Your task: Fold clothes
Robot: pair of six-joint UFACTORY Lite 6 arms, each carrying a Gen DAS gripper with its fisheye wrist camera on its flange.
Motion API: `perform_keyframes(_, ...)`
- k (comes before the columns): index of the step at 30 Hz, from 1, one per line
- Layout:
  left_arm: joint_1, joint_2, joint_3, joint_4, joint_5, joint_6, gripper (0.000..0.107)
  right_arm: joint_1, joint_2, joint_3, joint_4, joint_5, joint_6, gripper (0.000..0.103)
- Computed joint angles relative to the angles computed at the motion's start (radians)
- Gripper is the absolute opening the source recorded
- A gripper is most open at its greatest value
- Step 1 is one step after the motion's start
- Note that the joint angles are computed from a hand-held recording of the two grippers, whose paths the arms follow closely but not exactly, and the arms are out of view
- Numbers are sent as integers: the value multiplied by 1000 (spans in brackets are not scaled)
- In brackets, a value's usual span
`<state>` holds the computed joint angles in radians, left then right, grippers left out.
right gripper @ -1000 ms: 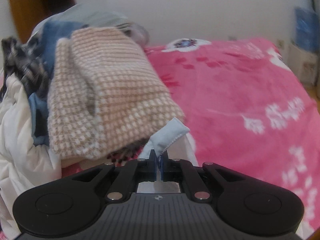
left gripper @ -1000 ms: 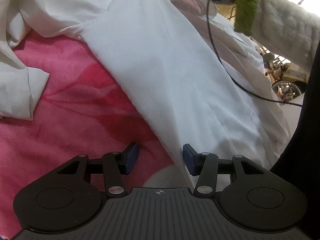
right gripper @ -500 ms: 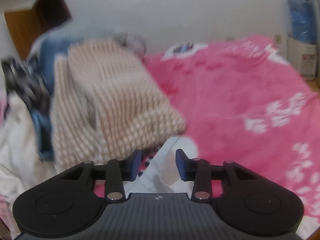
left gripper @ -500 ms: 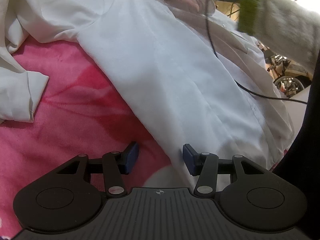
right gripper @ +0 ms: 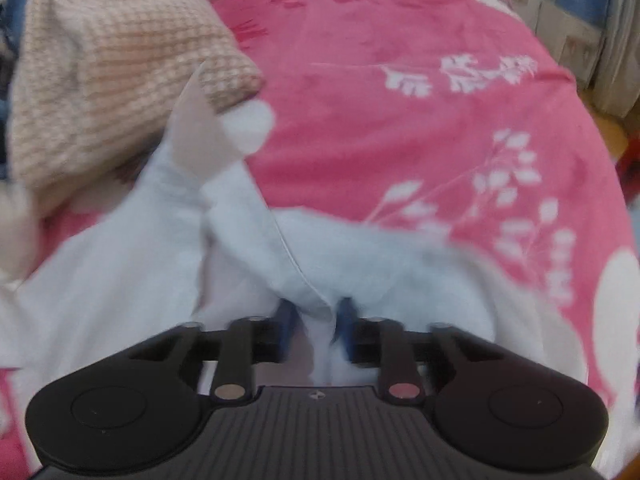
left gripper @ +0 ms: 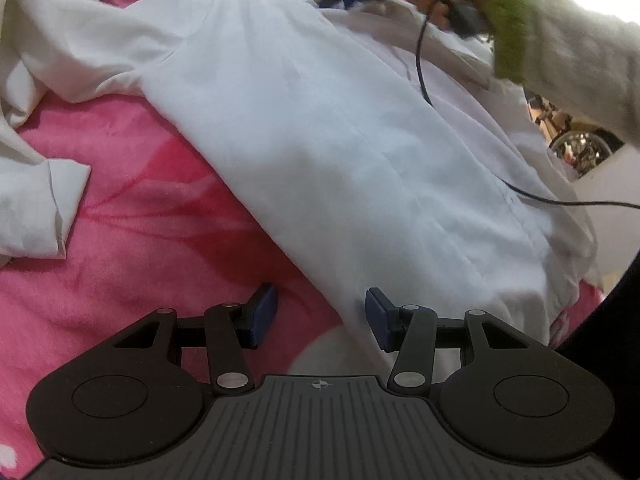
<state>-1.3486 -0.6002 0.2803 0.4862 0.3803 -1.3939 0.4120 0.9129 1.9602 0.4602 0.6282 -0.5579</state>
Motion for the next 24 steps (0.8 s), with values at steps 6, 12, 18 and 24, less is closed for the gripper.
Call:
perform_keyframes(6, -41, 50, 35, 50, 33, -31, 49, 61, 157, 195, -259, -186, 181, 11)
perform_keyframes(12, -49, 65, 47, 44, 46, -14, 49, 45, 183, 212, -85, -299, 19, 13)
perform_keyframes(18, -28, 39, 41, -11, 52, 53, 49, -7, -4, 5, 216, -268, -249, 23)
perform_keyframes(24, -9, 42, 43, -40, 46, 90, 49, -9, -88, -106, 380, -175, -499, 23)
